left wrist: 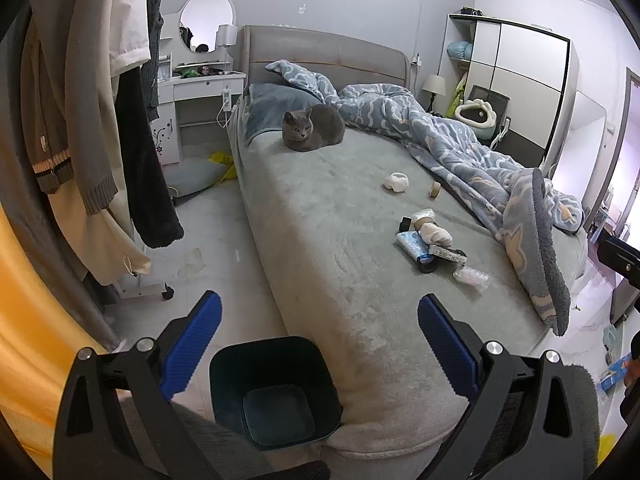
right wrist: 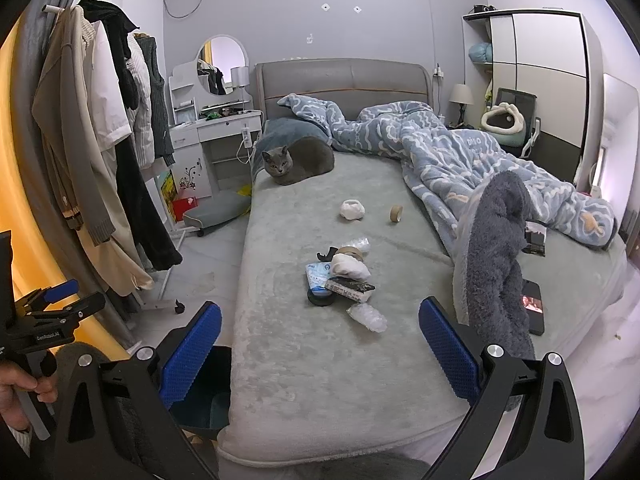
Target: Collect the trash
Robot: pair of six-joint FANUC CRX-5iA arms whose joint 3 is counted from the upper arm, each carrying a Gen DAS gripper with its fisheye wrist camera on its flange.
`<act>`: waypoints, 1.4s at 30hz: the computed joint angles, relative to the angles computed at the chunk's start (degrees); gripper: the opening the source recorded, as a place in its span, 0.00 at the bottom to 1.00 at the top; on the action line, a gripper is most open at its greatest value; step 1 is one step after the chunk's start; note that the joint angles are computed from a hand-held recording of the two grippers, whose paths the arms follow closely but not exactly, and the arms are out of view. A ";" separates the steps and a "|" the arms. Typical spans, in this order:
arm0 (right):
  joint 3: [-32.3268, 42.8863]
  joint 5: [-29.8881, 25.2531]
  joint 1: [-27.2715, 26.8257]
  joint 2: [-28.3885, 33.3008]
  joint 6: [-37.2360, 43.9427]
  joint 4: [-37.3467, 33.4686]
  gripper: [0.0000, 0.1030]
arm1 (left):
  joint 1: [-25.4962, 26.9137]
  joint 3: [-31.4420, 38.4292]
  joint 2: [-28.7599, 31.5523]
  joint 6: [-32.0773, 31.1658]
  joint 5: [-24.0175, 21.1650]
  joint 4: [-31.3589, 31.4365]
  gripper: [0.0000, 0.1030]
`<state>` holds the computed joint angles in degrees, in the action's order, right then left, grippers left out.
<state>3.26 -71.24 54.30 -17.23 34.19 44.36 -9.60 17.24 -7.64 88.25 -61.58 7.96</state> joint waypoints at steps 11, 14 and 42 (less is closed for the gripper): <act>-0.38 0.32 -0.33 -0.13 -0.32 -0.46 0.97 | 0.17 -1.24 -0.33 -0.85 0.31 0.61 0.97; -0.67 0.60 -0.45 -0.25 -0.52 -0.49 0.97 | 0.01 -1.46 -0.45 -1.17 0.53 0.81 0.97; 0.50 6.54 -8.22 4.48 3.66 -8.28 0.94 | 0.44 -0.95 6.25 -11.45 7.30 6.90 0.96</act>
